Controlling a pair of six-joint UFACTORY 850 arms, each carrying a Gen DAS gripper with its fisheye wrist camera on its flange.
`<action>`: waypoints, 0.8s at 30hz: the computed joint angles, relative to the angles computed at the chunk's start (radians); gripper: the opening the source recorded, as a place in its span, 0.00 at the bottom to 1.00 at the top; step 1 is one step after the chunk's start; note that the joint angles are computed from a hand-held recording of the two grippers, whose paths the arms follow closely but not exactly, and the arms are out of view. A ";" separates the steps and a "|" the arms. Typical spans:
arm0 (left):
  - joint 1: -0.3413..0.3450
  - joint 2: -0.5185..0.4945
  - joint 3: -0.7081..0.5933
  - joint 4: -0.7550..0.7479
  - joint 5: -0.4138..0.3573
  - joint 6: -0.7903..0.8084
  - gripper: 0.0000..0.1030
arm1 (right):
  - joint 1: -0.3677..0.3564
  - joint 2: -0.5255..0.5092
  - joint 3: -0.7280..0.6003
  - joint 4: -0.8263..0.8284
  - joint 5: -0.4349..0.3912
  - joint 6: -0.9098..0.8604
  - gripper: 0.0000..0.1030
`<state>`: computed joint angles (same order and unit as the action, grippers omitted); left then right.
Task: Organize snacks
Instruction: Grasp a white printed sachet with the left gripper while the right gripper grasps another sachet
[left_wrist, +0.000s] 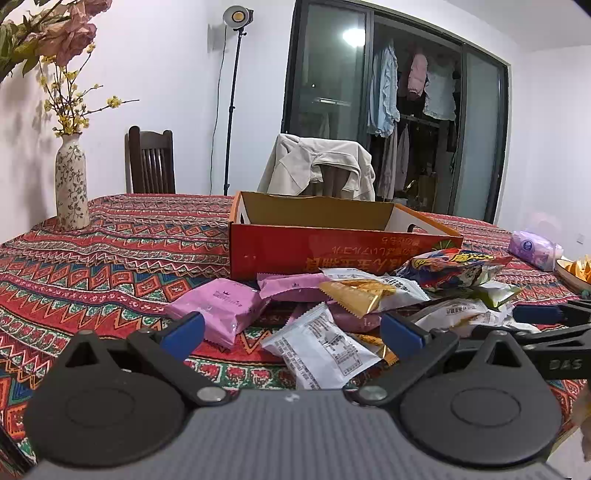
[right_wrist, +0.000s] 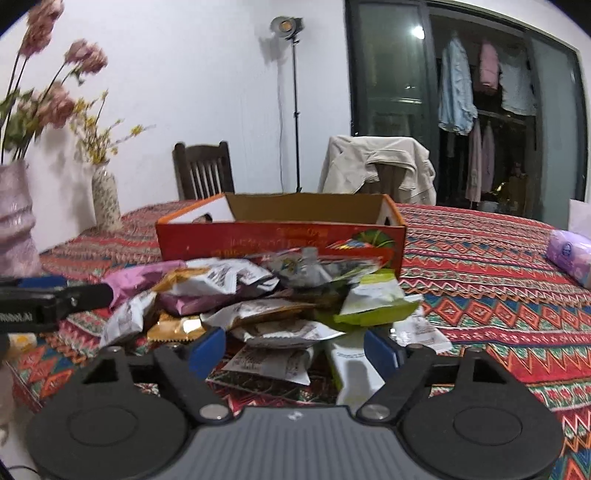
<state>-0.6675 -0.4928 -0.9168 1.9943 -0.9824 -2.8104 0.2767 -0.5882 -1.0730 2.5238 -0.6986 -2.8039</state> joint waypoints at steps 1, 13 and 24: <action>0.001 0.001 0.002 0.003 0.002 -0.005 1.00 | 0.004 -0.008 -0.015 -0.009 0.016 0.002 0.79; 0.017 -0.002 0.005 0.010 0.022 -0.018 1.00 | 0.026 -0.058 -0.071 0.039 0.028 -0.121 0.56; 0.010 0.000 -0.004 -0.022 0.025 -0.001 1.00 | -0.015 -0.026 -0.037 -0.022 -0.071 -0.013 0.13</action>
<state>-0.6571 -0.4930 -0.9205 1.9721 -0.9579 -2.8118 0.2617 -0.6140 -1.1102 2.5021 -0.7693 -2.8165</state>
